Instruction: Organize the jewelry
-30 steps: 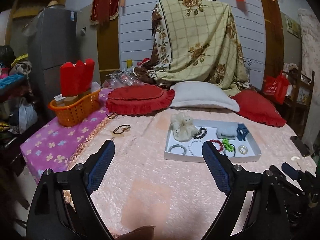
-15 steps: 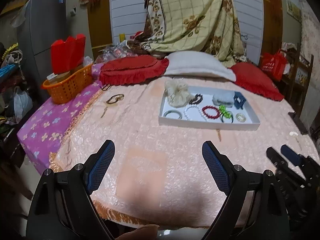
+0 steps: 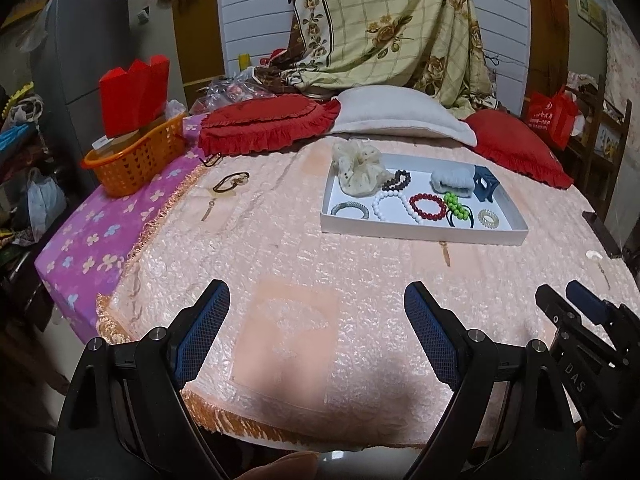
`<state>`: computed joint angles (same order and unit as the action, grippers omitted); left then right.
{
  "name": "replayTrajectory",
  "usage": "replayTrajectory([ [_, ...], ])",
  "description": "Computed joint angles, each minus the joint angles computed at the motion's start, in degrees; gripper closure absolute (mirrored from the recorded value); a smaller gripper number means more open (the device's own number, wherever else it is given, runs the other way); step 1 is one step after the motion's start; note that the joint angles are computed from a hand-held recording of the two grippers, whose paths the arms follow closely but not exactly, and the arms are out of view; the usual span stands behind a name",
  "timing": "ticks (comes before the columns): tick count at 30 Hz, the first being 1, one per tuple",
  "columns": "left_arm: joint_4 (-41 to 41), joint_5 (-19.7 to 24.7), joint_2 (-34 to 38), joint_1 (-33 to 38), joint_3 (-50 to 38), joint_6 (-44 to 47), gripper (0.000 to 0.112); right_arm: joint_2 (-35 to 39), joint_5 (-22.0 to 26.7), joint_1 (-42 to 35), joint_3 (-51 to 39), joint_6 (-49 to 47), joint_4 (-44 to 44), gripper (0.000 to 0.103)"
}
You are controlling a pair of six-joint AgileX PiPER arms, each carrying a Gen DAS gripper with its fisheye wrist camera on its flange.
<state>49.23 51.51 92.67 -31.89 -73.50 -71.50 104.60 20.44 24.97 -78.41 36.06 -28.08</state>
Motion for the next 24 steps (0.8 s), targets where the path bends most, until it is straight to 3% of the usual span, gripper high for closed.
replayTrajectory([
  [18,-6.29,-3.34,1.60,2.25,-0.85,6.05,0.023,2.66,3.19,-0.84,-2.93,-1.39,3.05,0.061],
  [24,-8.59,-4.35,2.11,2.93,-1.03,8.26,0.023,2.81,3.57,0.28,-2.74,1.61,-1.50,0.061],
])
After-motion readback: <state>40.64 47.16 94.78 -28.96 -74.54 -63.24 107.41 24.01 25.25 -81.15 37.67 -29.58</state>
